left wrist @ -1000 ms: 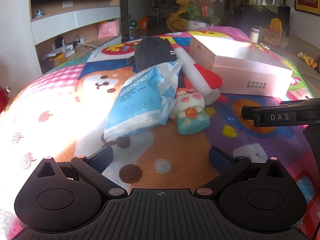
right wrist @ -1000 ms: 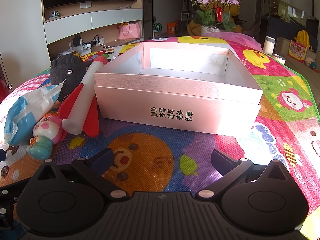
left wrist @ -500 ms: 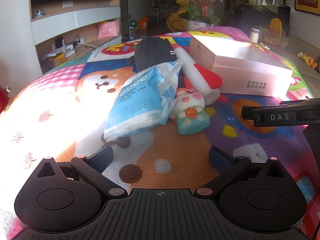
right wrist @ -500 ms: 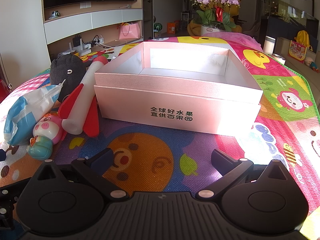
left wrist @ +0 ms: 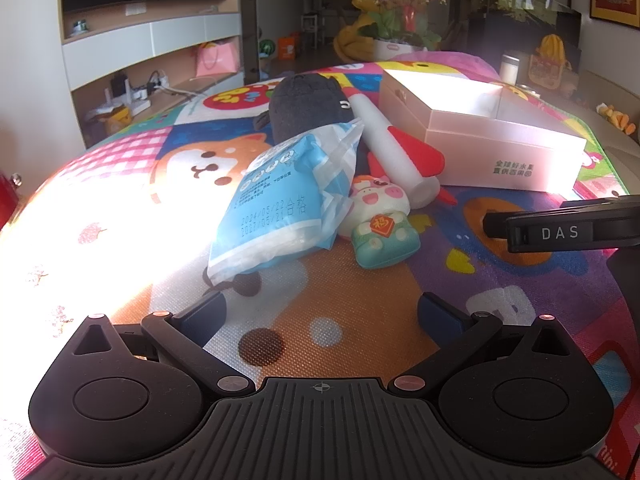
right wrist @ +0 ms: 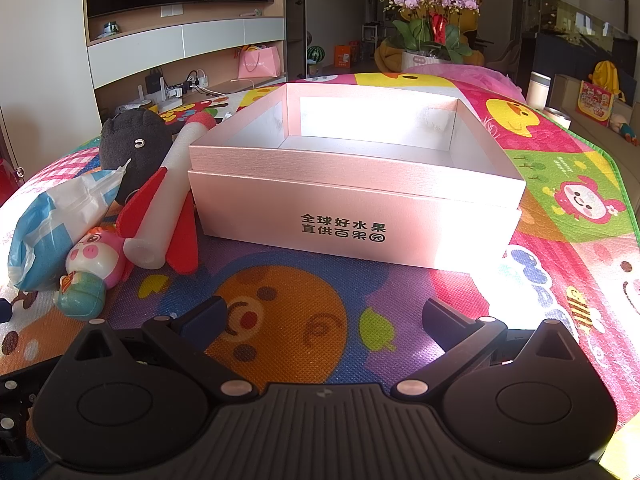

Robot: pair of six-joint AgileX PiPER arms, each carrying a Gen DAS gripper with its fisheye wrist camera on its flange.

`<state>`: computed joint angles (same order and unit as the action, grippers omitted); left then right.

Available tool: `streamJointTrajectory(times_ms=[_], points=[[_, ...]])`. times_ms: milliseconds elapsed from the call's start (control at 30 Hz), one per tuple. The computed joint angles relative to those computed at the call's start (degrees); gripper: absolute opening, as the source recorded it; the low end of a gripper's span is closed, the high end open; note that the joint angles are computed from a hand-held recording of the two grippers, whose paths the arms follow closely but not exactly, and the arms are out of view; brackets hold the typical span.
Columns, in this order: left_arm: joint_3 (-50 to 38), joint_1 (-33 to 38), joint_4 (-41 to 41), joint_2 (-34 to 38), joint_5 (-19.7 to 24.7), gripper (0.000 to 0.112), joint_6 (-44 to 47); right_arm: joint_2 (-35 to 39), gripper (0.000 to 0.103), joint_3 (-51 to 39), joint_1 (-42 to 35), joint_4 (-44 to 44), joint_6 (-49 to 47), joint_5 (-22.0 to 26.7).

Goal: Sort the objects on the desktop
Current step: 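Move both tools toward the toys lying beside the pink box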

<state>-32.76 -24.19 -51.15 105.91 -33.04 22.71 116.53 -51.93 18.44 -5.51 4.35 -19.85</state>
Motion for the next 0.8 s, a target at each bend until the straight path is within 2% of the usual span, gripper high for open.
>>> streamJointTrajectory(times_ms=[367, 500, 567, 600, 667, 800], points=[[0.05, 0.13, -0.66, -0.28, 0.24, 0.103, 0.63, 0.28, 0.103, -0.45, 0.36, 1.66, -0.92, 0.31], [-0.45, 0.73, -0.90, -0.37, 1.34, 0.103, 1.52, -2.14, 0.103, 0.08, -0.09, -4.43, 4.51, 4.31], [-0.62, 0.81, -1.41, -0.51, 1.78, 0.103, 2.24, -3.30, 0.103, 1.22, 0.30, -0.31, 1.10, 5.67], [-0.64, 0.83, -1.32, -0.52, 1.89, 0.103, 2.25, -4.08, 0.103, 2.61, 0.73, 3.51, -2.24, 5.29], [-0.29, 1.05, 0.00, -0.66, 1.92, 0.103, 1.26, -5.72, 0.103, 5.43, 1.03, 5.39, -4.05, 4.49], [-0.03, 1.10, 0.86, -0.78, 1.82, 0.103, 0.68, -8.45, 0.103, 10.51, -0.67, -3.57, 2.02, 2.19]])
